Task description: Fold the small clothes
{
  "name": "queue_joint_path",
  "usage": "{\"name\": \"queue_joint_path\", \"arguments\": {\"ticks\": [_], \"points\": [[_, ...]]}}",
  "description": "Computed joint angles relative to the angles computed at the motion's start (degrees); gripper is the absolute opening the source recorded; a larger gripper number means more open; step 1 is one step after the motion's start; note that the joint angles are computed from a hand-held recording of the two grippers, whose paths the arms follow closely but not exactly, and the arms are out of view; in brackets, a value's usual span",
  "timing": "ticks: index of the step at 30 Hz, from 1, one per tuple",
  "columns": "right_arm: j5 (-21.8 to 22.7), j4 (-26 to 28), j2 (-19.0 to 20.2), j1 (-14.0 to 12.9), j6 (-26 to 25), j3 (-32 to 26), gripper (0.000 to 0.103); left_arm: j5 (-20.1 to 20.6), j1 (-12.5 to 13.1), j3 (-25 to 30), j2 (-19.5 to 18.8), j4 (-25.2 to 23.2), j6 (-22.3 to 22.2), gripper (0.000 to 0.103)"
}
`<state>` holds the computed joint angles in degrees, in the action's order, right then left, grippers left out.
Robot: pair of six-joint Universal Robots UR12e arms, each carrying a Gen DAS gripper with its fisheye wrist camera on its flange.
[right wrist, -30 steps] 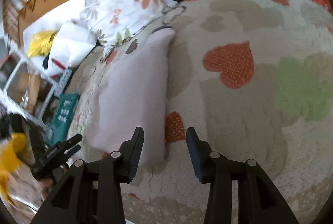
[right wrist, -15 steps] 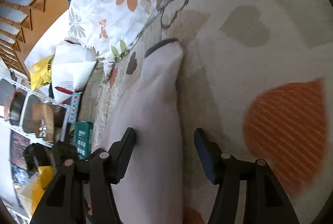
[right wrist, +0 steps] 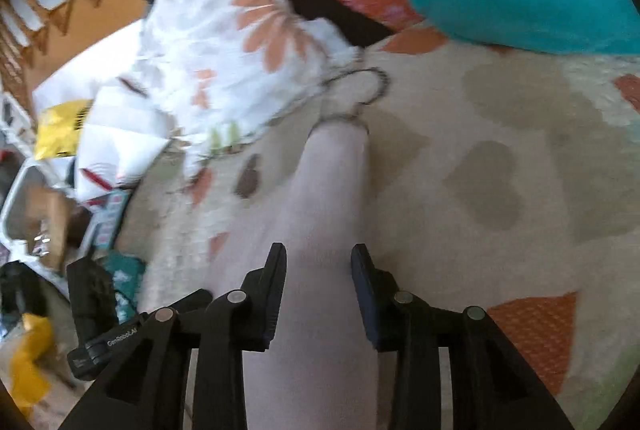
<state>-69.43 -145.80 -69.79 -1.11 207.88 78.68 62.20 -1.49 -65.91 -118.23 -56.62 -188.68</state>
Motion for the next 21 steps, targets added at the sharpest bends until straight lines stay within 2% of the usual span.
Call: {"name": "queue_joint_path", "arguments": {"ticks": [3,7,11,14,16,17,18,21], "points": [[-4.29,-0.96,-1.54,0.58,-0.98,1.4,0.038,1.51,0.06,-1.97,1.26,2.25,0.39,0.076],[-5.6,-1.57,-2.96,1.9,-5.96,2.05,0.038,5.1,-0.03,-5.14,3.86,5.85,1.93,0.076],[-5.92,3.95,-2.96,4.01,-12.41,1.93,0.038,10.5,-0.17,-10.37,7.46,13.26,4.16,0.076],[-11.39,6.01,-3.47,5.56,-14.15,3.27,0.038,19.13,-0.93,-15.64,10.85,23.68,7.18,0.079],[-13.76,5.8,-4.35,6.23,-15.1,4.26,0.039,23.79,-1.35,-18.48,12.46,31.05,8.62,0.088],[-14.87,6.5,-4.85,6.55,-15.79,4.53,0.039,26.5,-1.58,-20.14,13.43,35.59,8.93,0.097],[-15.43,7.0,-5.53,6.81,-16.41,5.06,0.039,28.19,-1.68,-21.47,14.36,39.07,9.01,0.103],[-15.57,6.54,-8.28,7.04,-16.23,8.54,0.041,27.54,-1.18,-24.04,16.62,43.98,8.22,0.103]]}}
